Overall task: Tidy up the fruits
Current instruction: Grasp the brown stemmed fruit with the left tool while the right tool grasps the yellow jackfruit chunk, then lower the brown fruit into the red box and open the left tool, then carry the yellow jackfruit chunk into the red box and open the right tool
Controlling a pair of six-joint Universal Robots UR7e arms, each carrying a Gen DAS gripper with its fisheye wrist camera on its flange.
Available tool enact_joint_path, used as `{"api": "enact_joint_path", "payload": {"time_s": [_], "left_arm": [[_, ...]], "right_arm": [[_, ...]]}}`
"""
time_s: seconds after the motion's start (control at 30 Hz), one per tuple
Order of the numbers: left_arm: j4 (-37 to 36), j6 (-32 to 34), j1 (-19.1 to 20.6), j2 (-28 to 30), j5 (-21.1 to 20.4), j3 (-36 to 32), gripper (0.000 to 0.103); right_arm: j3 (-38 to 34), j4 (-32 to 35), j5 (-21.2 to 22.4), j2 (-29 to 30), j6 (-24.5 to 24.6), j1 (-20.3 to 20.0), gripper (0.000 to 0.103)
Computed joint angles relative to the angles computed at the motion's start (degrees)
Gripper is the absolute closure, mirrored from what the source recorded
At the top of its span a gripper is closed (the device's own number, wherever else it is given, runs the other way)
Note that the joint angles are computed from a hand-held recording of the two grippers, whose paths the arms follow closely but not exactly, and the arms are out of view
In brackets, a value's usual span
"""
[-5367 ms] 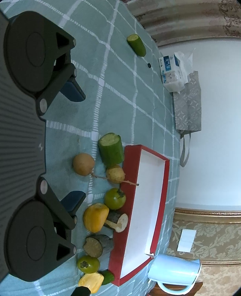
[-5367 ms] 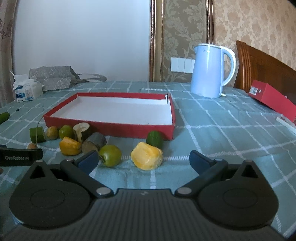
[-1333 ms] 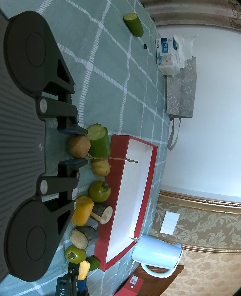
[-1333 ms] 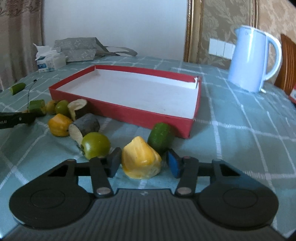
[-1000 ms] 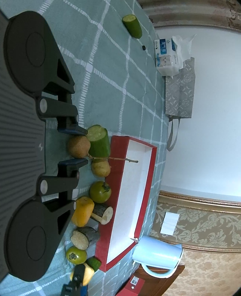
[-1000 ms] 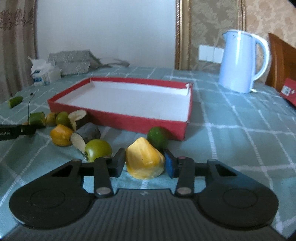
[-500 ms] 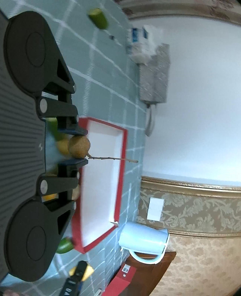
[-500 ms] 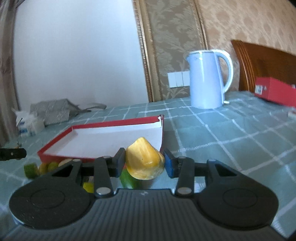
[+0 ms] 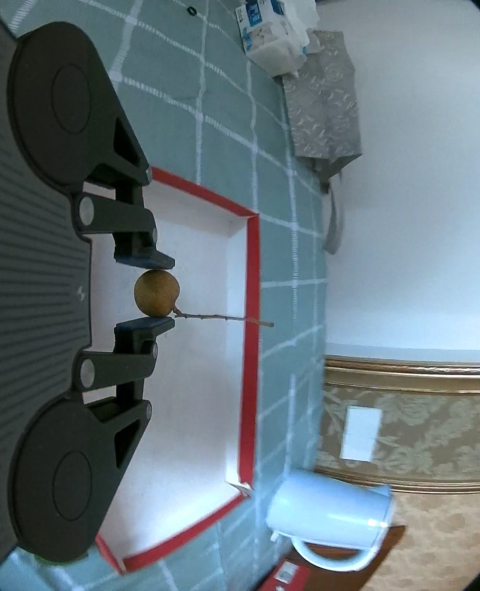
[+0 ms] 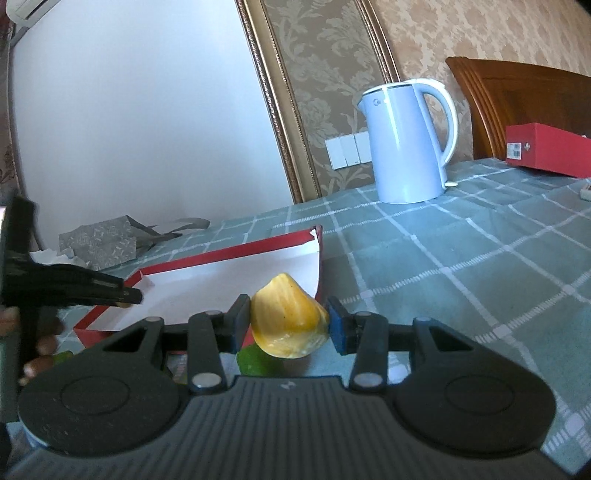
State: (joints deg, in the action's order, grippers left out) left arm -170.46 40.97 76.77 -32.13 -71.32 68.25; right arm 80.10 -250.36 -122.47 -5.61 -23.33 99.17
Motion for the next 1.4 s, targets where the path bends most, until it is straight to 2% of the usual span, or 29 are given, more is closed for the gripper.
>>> {"api": "enact_joint_path", "payload": {"time_s": [0.03,0.1,0.13,0.17,0.3,0.37,0.43,0.53,0.63,0.8,0.9,0.97,1.03,1.23,1.4], "left_arm": [[0.6,0.2,-0.1,0.7,0.9,-0.8,0.074],[2.5,0.3,-0.1,1.4,2.1,-2.0,0.056],[2.2,0.3,-0.1,1.5,2.1,-2.1,0.042],[0.7,0.5,0.0,1.3,1.9,-1.4,0.035],[-9.5,2.8,0.7,-2.4,-1.4,5.5,0.032],[-13.6,2.8,1.5,-5.0,-4.2,9.6,0.022],[-18.4,2.8,2.7,-7.9,-7.1,14.7,0.019],[-22.0,3.7,4.2,-11.6,-9.5,20.5,0.018],[-22.4,4.7,5.7,-13.8,-11.1,23.8,0.018],[-19.0,2.5,7.4,-14.7,-12.1,24.1,0.018],[-14.6,-0.8,8.3,-15.0,-12.2,22.7,0.018],[-12.6,-2.2,8.9,-15.3,-14.0,22.0,0.018],[-11.3,-3.3,9.0,-15.2,-13.5,21.3,0.018],[-12.7,-0.9,8.8,-15.3,-13.4,22.3,0.018],[-13.4,0.8,8.6,-15.3,-13.2,22.9,0.018]], "right_arm": [[0.1,0.1,0.3,0.0,-0.1,-0.1,0.062],[0.0,-0.1,0.4,0.0,-0.1,-0.1,0.062],[0.2,-0.1,0.6,-0.1,0.2,-0.2,0.062],[0.5,0.0,0.6,-0.3,0.4,-0.2,0.062],[1.0,0.2,1.0,-0.5,1.1,-0.4,0.062],[0.8,0.3,0.8,-0.4,0.8,-0.2,0.062],[0.8,0.2,0.7,-0.4,0.6,-0.2,0.062],[0.7,0.4,0.5,-0.4,0.5,-0.1,0.062],[0.4,0.4,0.4,-0.2,-0.5,0.1,0.062],[-1.6,-0.1,-0.6,1.0,-4.4,0.9,0.062],[-2.7,1.4,-1.9,1.3,-5.9,1.4,0.062],[-3.0,2.9,-2.0,0.9,-6.1,1.6,0.062],[-4.4,4.7,-2.1,0.8,-7.1,2.0,0.062],[-12.8,14.9,-2.0,1.1,-10.0,1.6,0.062],[-19.9,26.2,-4.9,2.3,-8.6,0.5,0.062]]}}
